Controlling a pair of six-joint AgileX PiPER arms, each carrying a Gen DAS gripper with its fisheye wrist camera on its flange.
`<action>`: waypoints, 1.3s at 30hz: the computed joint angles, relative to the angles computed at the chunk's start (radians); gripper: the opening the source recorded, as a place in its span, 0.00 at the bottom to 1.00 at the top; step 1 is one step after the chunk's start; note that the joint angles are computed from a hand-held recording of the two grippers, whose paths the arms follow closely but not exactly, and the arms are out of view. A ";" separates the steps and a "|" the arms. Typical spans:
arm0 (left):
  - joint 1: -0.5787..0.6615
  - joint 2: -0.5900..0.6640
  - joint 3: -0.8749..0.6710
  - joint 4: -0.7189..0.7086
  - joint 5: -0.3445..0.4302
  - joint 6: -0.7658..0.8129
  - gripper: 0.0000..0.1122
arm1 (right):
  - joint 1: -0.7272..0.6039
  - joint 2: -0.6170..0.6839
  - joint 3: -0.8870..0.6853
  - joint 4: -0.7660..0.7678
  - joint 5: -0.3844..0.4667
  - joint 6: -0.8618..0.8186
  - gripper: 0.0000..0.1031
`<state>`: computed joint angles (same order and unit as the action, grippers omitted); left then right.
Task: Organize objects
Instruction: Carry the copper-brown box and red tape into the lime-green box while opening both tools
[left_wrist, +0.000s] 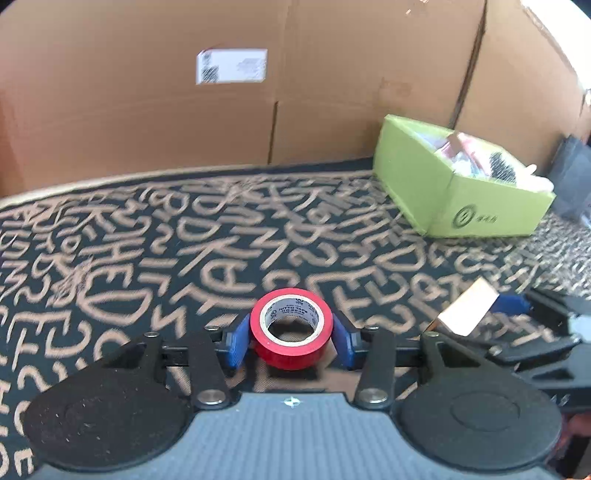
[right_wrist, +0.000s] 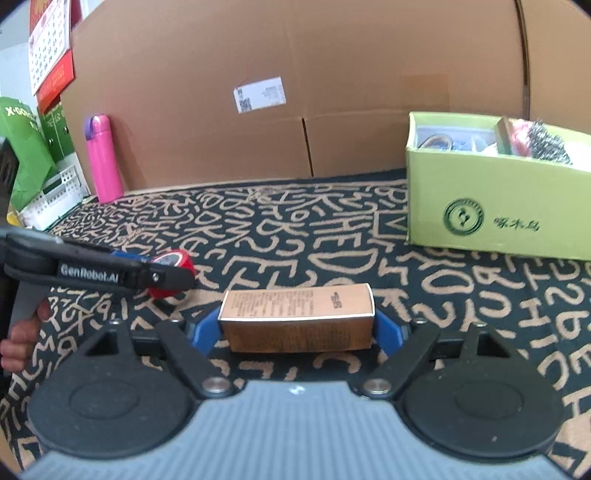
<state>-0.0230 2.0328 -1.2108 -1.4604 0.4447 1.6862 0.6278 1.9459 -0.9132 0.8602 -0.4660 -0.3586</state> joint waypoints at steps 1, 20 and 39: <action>-0.007 -0.009 -0.002 -0.005 0.009 0.000 0.44 | -0.001 -0.013 0.015 -0.013 -0.012 0.016 0.81; -0.332 0.272 -0.804 0.453 0.151 -0.740 0.44 | -0.261 -0.285 0.140 0.067 -0.269 -0.176 0.81; -0.416 0.517 -1.115 0.731 0.008 -1.067 0.87 | -0.507 -0.001 -0.078 -0.237 -0.170 0.099 1.00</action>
<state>-0.4386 2.5499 -2.3262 -0.7291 0.4531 0.6187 0.1205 1.9449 -0.9912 0.6228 -0.6365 -0.2594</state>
